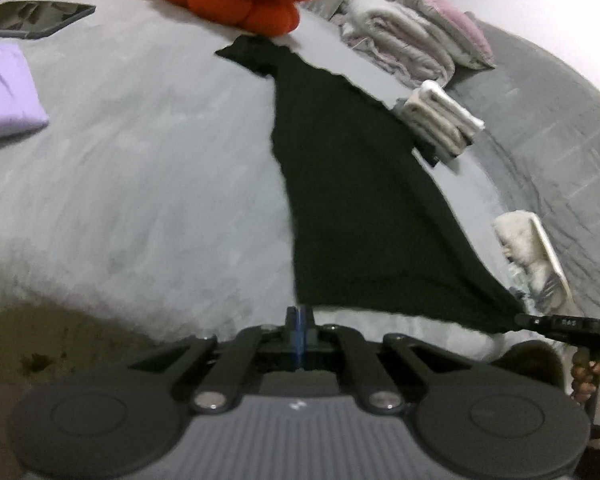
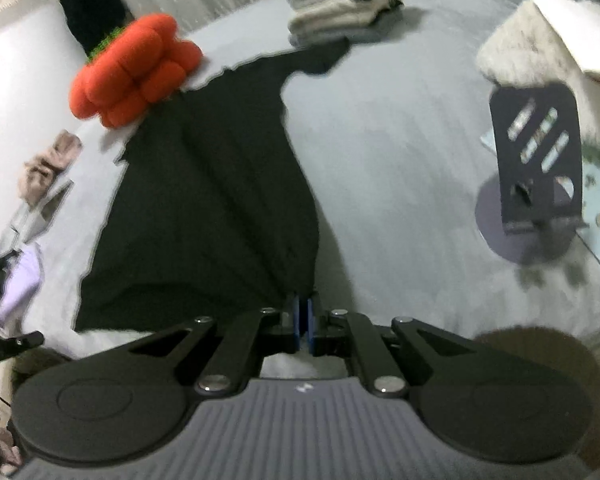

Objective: Fold clothes

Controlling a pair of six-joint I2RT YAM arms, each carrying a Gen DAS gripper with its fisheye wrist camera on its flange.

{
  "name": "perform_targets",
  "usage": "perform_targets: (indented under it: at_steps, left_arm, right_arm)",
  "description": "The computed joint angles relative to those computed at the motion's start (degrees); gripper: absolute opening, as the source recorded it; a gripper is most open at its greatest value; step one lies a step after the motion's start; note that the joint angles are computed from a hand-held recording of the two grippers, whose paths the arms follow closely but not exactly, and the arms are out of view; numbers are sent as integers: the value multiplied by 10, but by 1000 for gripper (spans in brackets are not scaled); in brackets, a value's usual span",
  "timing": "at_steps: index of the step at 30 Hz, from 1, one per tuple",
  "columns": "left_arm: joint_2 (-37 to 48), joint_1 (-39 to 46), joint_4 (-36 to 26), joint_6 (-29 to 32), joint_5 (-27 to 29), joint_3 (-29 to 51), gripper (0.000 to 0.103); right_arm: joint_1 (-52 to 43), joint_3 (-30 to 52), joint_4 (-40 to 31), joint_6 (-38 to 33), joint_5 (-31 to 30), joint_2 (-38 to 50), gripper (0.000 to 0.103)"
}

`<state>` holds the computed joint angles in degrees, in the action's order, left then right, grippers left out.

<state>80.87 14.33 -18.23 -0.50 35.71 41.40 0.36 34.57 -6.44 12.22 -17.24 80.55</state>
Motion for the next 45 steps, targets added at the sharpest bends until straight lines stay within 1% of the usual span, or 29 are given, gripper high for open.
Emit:
perform_targets:
  at_steps: [2, 3, 4, 6, 8, 10, 13, 15, 17, 18, 19, 20, 21, 26, 27, 29, 30, 31, 32, 33, 34, 36, 38, 41, 45]
  left_arm:
    - [11, -1, 18, -16, 3, -1, 4]
    - [18, -1, 25, -24, 6, 0, 11]
    - [25, 0, 32, -31, 13, 3, 24]
    - [41, 1, 46, -46, 28, 7, 35]
    - [64, -2, 62, -65, 43, 16, 35]
    - [85, -13, 76, -86, 45, 27, 35]
    - [109, -39, 88, -103, 14, 39, 35]
    - [116, -53, 98, -109, -3, 40, 35]
    - [122, -64, 111, -118, -14, 38, 35]
    - [123, -66, 117, -124, -16, 36, 35]
    - [124, -67, 123, -130, -16, 35, 35]
    - [126, -68, 127, -136, -17, 35, 35]
    - [126, -68, 129, -139, -17, 34, 35]
    - [116, -80, 133, -133, -33, 27, 34]
    - [114, -82, 133, -130, -36, 25, 32]
    - [114, -89, 123, -120, -38, 28, 23]
    - [114, -92, 120, -118, -39, 29, 10]
    - [114, -96, 119, -119, -41, 28, 4]
    - [111, -100, 123, -123, -46, 24, 4]
    - [102, -104, 132, -128, -56, 15, 3]
    - [87, -106, 137, -129, -65, 6, 3]
    - [48, -103, 140, -129, -76, -13, 3]
    - [8, -80, 128, -123, -58, -25, 3]
    - [-44, -43, 88, -103, -29, -30, 3]
    - [-81, -17, 28, -63, -8, -26, 3]
  right_arm:
    - [0, 0, 5, -1, 7, 16, 6]
    - [-2, 1, 8, 0, 8, 23, 6]
    - [-4, 2, 10, 1, 8, 26, 7]
    - [-7, 3, 12, 3, 9, 28, 7]
    - [-11, 4, 13, 4, 8, 29, 7]
    - [-14, 5, 13, 4, 6, 31, 7]
    - [-18, 5, 15, 7, 2, 36, 10]
    - [-21, 1, 19, 12, -4, 36, 15]
    - [-24, 3, 20, 17, -6, 40, 15]
    - [-26, 2, 21, 18, -5, 42, 19]
    - [-27, 1, 24, 18, -4, 45, 29]
    - [-28, 0, 29, 18, -4, 47, 35]
    - [-28, -1, 35, 19, -4, 51, 38]
    - [-21, -8, 66, 17, 2, 67, 38]
    - [-19, -9, 71, 16, 4, 70, 39]
    - [-14, -11, 79, 10, 7, 73, 37]
    - [-9, -13, 83, 5, 11, 73, 31]
    - [-3, -14, 85, 1, 16, 74, 24]
    - [1, -16, 87, -3, 18, 74, 20]
    - [3, -17, 89, -4, 17, 73, 9]
    - [4, -18, 90, -3, 15, 72, 6]
    - [1, -24, 91, 2, 11, 56, 6]
    - [-10, -32, 85, 5, -11, 30, 5]
    - [-34, -36, 56, -2, -46, -14, 5]
    - [-50, -33, 20, -12, -72, -48, 5]
